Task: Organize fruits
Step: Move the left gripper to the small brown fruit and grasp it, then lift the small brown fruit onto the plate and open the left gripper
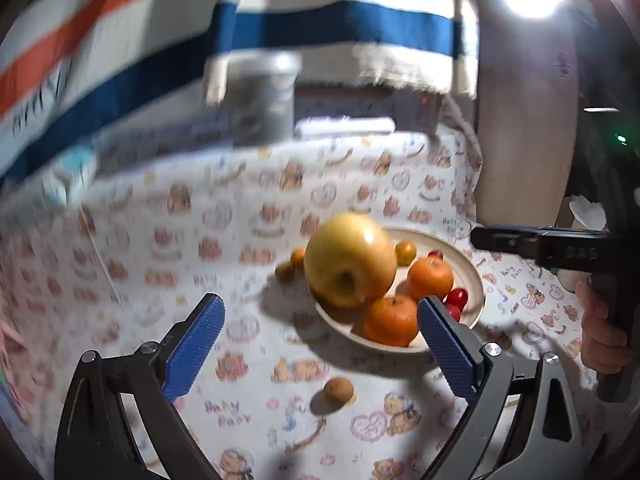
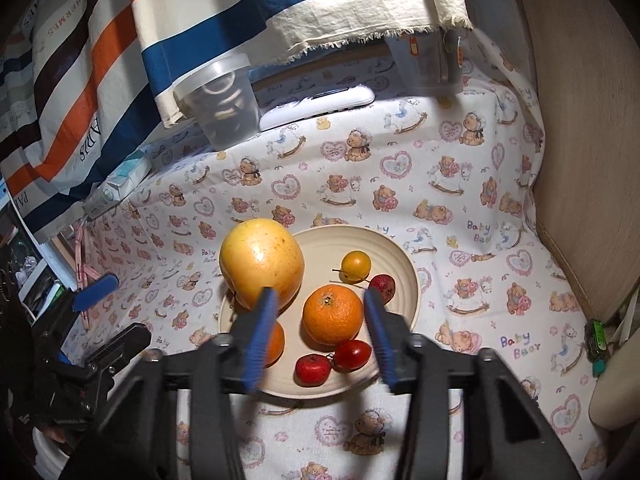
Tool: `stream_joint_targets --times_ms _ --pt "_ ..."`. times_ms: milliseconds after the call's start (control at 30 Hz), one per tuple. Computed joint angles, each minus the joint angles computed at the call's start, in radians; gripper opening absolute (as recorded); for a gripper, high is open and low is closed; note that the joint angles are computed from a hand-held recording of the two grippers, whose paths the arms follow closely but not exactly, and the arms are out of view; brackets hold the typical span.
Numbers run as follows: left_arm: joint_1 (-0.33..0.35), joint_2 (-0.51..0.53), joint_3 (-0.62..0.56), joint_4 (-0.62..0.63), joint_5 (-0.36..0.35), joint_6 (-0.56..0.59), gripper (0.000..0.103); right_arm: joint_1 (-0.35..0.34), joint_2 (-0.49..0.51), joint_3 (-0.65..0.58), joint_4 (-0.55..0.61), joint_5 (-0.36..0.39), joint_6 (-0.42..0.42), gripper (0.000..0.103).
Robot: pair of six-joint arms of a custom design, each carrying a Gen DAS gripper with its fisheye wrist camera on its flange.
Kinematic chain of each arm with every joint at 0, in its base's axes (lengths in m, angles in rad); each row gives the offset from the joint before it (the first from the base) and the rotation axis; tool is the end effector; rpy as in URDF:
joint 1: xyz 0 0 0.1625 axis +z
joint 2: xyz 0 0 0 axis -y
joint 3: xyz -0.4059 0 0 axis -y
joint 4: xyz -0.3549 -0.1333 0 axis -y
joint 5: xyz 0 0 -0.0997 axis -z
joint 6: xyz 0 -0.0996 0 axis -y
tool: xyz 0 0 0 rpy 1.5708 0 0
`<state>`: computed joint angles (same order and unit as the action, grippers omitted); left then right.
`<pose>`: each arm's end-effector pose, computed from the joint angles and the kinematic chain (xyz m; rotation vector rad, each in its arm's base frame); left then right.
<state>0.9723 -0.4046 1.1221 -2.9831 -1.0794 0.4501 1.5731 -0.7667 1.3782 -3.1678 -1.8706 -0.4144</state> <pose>-0.2867 -0.7405 0.0853 1.0738 2.3184 -0.9661 0.1055 -0.7171 0.2709 0.3065 -2.3920 1.1890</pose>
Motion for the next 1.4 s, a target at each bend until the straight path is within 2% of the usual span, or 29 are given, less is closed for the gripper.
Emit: stream_joint_targets --times_ms 100,200,267,333,400,567,633,667,733,1000,1100,1167,1233,1300,1400 --pt "0.014 0.003 -0.054 0.169 0.033 -0.108 0.096 0.005 0.013 -0.005 -0.025 -0.028 -0.010 0.066" --pt "0.033 0.000 -0.107 0.368 0.002 -0.179 0.092 0.010 0.027 -0.014 -0.034 -0.056 -0.019 0.070" --pt "0.036 0.000 -0.108 0.409 0.010 -0.199 0.083 0.015 0.039 -0.020 -0.049 -0.082 -0.032 0.072" --pt "0.037 -0.003 -0.111 0.447 -0.005 -0.204 0.080 0.019 0.045 -0.020 -0.062 -0.088 -0.046 0.073" --pt "0.036 -0.004 -0.105 0.456 -0.011 -0.206 0.073 0.023 0.053 -0.021 -0.078 -0.100 -0.067 0.073" --pt "0.034 0.005 -0.111 0.521 -0.022 -0.193 0.047 0.029 0.065 -0.027 -0.084 -0.115 -0.089 0.074" --pt "0.031 0.011 -0.111 0.527 -0.008 -0.192 0.040 0.030 0.069 -0.031 -0.080 -0.123 -0.086 0.075" --pt "0.030 0.015 -0.112 0.522 0.002 -0.192 0.031 0.029 0.071 -0.033 -0.078 -0.126 -0.083 0.075" --pt "0.026 0.023 -0.107 0.504 0.035 -0.183 0.022 0.028 0.071 -0.036 -0.072 -0.129 -0.077 0.075" --pt "0.028 0.016 -0.088 0.453 0.014 -0.166 0.022 0.015 0.069 -0.059 -0.041 -0.150 0.010 0.075" --pt "0.030 0.013 -0.088 0.433 0.010 -0.178 0.022 0.018 0.086 -0.082 -0.055 -0.199 0.018 0.075" --pt "0.030 0.011 -0.086 0.415 0.011 -0.181 0.022 0.020 0.100 -0.106 -0.041 -0.243 0.027 0.069" --pt "0.027 0.011 -0.077 0.387 0.024 -0.167 0.022 0.013 0.102 -0.125 0.020 -0.262 0.075 0.055" --pt "0.024 0.012 -0.073 0.376 0.026 -0.156 0.022 0.000 0.093 -0.136 0.097 -0.246 0.142 0.050" --pt "0.024 0.010 -0.069 0.370 0.013 -0.148 0.022 -0.008 0.093 -0.151 0.150 -0.239 0.171 0.048"
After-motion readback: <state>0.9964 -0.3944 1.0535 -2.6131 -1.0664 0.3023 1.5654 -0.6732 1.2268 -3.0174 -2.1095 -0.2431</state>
